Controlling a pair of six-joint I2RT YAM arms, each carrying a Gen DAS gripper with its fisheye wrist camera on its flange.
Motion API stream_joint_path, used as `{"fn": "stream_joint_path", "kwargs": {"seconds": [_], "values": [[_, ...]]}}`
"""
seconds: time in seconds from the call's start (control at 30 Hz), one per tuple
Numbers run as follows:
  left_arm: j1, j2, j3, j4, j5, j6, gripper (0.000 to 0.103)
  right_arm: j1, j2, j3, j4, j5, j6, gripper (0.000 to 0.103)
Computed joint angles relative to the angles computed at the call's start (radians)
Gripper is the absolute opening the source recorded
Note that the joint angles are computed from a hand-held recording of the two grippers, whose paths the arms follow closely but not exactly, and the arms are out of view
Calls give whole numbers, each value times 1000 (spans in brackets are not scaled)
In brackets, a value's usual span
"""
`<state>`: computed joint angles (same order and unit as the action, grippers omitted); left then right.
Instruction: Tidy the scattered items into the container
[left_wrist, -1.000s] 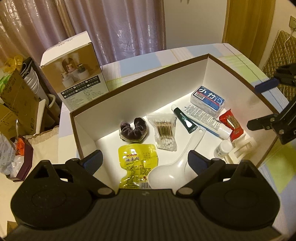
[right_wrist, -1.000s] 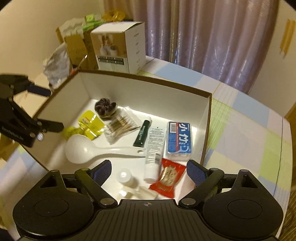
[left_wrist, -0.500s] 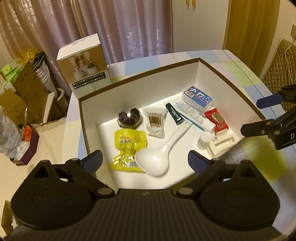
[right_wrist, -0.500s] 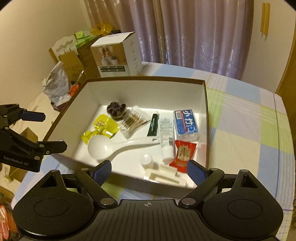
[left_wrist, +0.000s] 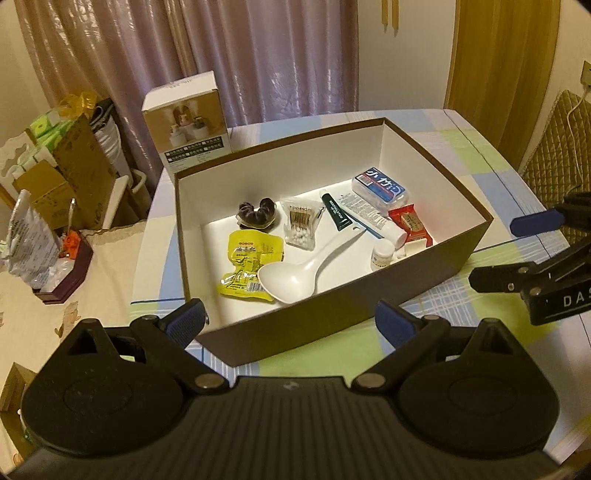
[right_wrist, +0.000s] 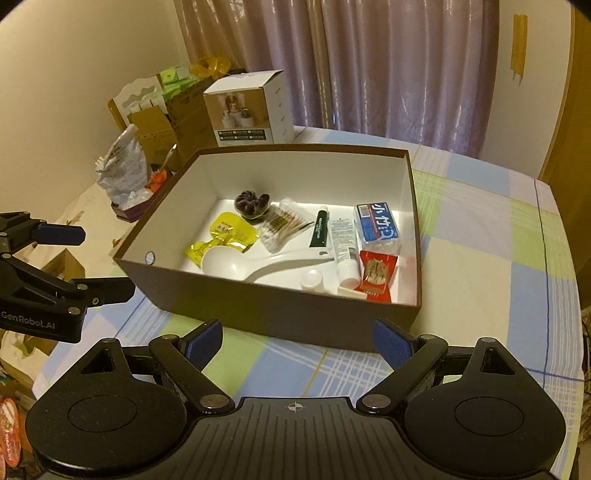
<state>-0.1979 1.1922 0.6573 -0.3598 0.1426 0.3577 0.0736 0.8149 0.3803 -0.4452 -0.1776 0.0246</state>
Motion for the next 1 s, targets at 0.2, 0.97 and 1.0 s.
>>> {"fn": "stream_joint_path", "kwargs": {"seconds": [0.2,0.97,1.0], "values": [[1,-114,-51,-31,-12,-35,97,44,-113,-18,-86,35,23,93],[-107,-377,-149,-150,-118,-156,102,7,-393,-68,-331,-25,27,93],[-117,-382,-154,-154,-124,-162,102,3,-401,-71,-339,-28,23,93]]}}
